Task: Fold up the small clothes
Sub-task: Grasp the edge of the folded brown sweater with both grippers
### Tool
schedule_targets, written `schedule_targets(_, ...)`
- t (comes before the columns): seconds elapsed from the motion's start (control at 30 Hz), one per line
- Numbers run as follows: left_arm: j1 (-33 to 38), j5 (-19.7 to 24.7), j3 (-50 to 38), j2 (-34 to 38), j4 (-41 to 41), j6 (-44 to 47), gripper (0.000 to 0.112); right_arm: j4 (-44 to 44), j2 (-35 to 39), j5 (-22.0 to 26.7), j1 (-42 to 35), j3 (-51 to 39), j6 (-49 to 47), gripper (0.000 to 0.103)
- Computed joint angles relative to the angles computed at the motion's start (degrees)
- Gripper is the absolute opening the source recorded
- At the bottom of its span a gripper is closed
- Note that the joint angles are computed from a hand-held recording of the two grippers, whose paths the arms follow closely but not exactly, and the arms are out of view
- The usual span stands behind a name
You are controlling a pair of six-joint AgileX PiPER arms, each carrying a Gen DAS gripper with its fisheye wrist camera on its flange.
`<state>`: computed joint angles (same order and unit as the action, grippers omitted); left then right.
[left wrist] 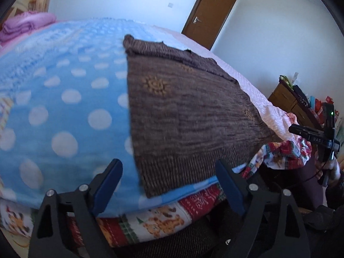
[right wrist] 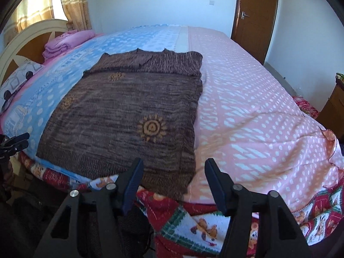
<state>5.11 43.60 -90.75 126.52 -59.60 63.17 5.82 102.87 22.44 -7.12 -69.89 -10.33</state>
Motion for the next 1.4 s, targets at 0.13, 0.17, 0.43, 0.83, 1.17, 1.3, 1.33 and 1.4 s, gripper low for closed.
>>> schedule_targets(0.13,0.11,0.95,0.12,1.05,0.12,-0.17,0.089,1.05,0.15,1.35,-1.65,1.24,-0.45,0.059)
schedule_targets(0.17,0.08,1.20,-0.15,1.43,0.30,-0.53,0.089,2.73,0.48,1.70,-2.00,1.24,-1.85,0.059)
schedule_targets(0.43,-0.19,1.83,-1.81,2.81,1.53,-2.42,0.089,-0.93,3.82,2.73,-0.17,-0.03,1.22,0.051)
schedule_targets(0.83,-0.25,5.83,-4.88,4.57,4.02,-5.07,0.070,5.65,9.22,17.87,-0.18,-11.07,1.93,0.051)
schedule_targets(1.17,-0.03,11.95,-10.78,9.04,7.40,-10.65,0.047,11.11,15.43,22.57,-1.50,-17.77,5.32,0.050)
schedule_targets(1.3,0.92,14.64,-13.43,10.67,6.89,-12.11,0.047,10.67,16.56,22.11,-2.56,-17.86,6.60,0.012)
schedule_targets(1.33,0.83,14.72,-13.72,10.70,7.14,-12.41,0.047,11.72,16.46,21.83,-3.15,-17.48,5.68,0.009)
schedule_targets(1.4,0.56,14.48,-13.73,10.33,7.90,-12.44,0.047,15.26,16.26,22.08,-4.43,-17.03,2.86,0.008)
